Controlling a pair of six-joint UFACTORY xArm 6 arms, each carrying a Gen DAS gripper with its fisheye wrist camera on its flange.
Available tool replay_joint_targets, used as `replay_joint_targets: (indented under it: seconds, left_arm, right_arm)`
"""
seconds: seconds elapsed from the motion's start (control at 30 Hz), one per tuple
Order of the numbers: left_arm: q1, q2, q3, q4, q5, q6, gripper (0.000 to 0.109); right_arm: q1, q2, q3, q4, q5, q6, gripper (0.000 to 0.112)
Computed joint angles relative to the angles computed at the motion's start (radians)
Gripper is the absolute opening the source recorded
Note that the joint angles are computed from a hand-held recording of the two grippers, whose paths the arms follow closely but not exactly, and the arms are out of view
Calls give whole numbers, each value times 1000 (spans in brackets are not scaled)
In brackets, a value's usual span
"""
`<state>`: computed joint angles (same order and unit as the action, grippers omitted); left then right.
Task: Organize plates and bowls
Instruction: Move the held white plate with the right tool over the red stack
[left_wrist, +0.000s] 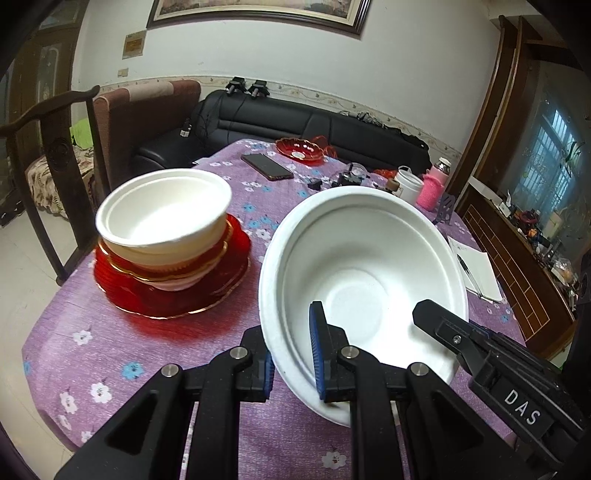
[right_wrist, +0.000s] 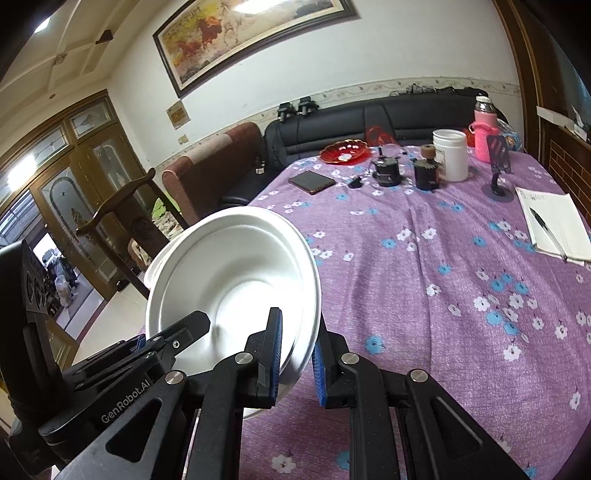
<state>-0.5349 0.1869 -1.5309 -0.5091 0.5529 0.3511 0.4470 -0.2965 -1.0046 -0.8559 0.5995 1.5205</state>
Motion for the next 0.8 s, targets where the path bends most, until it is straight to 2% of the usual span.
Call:
replay_joint_targets:
  seconds: [0.47,0.8]
  left_arm:
    - [47,-11,-4,16,-30,-24,15]
    - [87,27,-54,13,4,-40,15]
  right_arm:
    - [7,95,-112,27,-48,-82,17]
    - [-1,179,-191,84,-81,-156,17]
